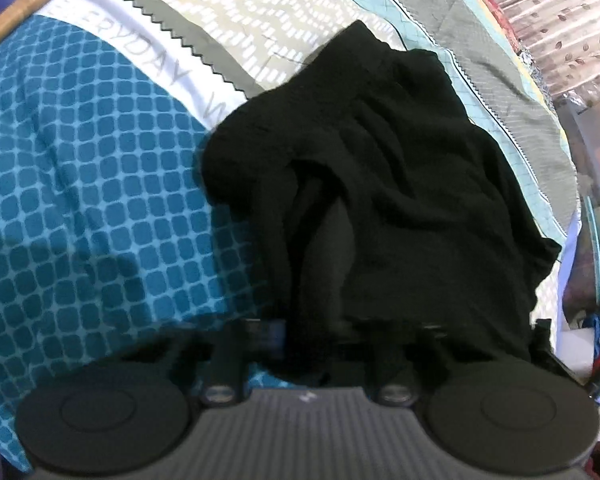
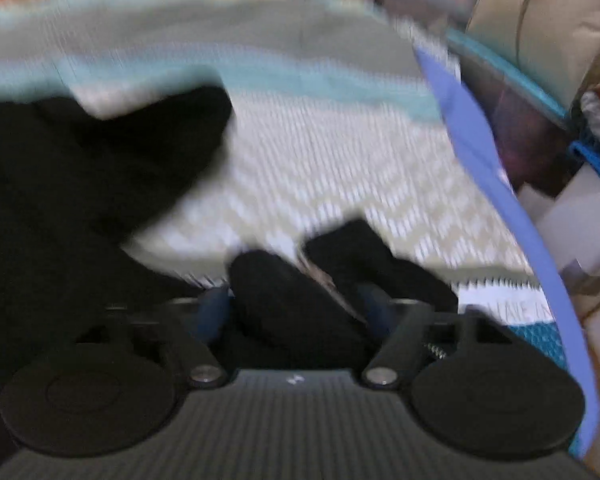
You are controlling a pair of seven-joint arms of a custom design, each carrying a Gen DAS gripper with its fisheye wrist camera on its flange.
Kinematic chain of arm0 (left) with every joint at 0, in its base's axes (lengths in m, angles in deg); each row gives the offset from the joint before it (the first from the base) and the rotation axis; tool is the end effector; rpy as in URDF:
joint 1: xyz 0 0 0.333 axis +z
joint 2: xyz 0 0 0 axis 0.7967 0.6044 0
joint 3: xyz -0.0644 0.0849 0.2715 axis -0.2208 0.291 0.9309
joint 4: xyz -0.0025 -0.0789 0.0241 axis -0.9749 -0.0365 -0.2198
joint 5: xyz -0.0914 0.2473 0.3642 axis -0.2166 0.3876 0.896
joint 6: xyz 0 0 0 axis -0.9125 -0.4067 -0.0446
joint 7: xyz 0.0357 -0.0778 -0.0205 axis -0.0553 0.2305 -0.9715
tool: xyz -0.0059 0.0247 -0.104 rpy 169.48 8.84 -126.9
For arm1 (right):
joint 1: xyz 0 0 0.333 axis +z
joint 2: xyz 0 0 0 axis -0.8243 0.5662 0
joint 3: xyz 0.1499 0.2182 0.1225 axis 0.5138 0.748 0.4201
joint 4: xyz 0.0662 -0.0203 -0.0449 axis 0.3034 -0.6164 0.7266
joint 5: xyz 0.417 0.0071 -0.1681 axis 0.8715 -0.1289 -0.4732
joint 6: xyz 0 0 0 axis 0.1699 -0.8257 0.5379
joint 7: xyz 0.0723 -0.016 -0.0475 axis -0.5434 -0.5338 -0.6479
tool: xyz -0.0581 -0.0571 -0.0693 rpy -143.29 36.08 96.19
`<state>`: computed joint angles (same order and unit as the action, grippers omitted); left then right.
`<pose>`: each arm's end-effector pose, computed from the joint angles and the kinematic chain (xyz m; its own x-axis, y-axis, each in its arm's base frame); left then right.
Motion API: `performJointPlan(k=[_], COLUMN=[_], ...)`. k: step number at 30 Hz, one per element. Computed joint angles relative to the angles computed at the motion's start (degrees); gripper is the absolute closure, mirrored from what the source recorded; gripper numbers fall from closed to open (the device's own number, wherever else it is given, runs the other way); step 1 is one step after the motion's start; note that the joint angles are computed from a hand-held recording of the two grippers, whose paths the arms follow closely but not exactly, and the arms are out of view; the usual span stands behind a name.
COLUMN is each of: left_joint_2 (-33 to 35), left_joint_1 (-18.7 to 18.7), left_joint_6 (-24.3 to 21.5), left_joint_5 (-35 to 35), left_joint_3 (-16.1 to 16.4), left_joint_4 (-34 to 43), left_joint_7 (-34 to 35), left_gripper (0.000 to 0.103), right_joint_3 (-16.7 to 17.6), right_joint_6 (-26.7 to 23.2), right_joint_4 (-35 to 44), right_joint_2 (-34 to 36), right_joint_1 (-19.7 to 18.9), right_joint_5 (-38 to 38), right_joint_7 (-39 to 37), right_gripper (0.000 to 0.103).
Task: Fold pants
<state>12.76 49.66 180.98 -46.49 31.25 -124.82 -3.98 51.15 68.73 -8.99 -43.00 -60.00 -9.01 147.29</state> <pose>0.6039 -0.0959 0.5111 0.4730 -0.6928 0.5443 -0.7325 -0.6525 -0.1941 0.7579 -0.0877 0.4562 0.1831 -0.9671 0.1764 -0.7311 -0.2540 -0.6333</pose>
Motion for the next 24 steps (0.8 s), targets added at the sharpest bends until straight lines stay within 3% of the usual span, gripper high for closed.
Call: performJointPlan(k=[1,2,5,9,12,15,18,23,24], left_joint_2=[-0.08,-0.41,-2.78,-8.61,-13.88,-17.18,-19.15,-19.51,-19.56], left_joint_1=[0.03,0.04,0.22,2.17,3.43,2.46,0.26,-0.07,0.41], left_joint_6=[0.23,0.92,5.18,10.87,9.91,6.77,3.95,0.80,0.28], left_joint_5=[0.28,0.30,-1.78,2.79,7.29,7.29,4.34,5.22,6.97], left_joint_3=[0.06,0.20,1.19,1.22,1.13,2.10,3.55,1.62,0.76], left_joint_4=[0.48,0.83,0.89,-1.84,-5.83,-10.25,-15.01,-18.77,-18.60], left_joint_7=[0.68,1.82,4.71,2.75,0.20,-0.52,0.74,-1.16,-1.90], left_gripper=[0.092,0.092,0.093,0.093,0.093,0.093,0.093,0.091,0.085], right_joint_3=[0.87,0.64,4.53,11.83,16.35,14.67,11.25,4.01,2.79], right_joint_6=[-1.40,-1.36,1.67,7.57,7.25,4.42,2.27,3.80,4.56], right_joint_4=[2.01,3.62,7.93,11.05,8.39,0.57,-7.97,-19.25,-20.94], right_joint_2=[0.63,0.87,0.88,-0.66,-4.20,-9.46,-12.87,-15.05,-15.47], right_joint_1=[-1.01,-0.97,-5.05,-12.95,-19.54,-21.99,-22.22,-18.21,-17.38], right_joint_5=[2.74,3.78,15.49,41.14,64.12,74.07,75.11,53.81,51.78], right_joint_7=[0.53,2.86,2.62,-2.40,-13.54,-16.82,-13.04,13.06,16.84], right_gripper=[0.095,0.095,0.095,0.095,0.095,0.095,0.095,0.090,0.083])
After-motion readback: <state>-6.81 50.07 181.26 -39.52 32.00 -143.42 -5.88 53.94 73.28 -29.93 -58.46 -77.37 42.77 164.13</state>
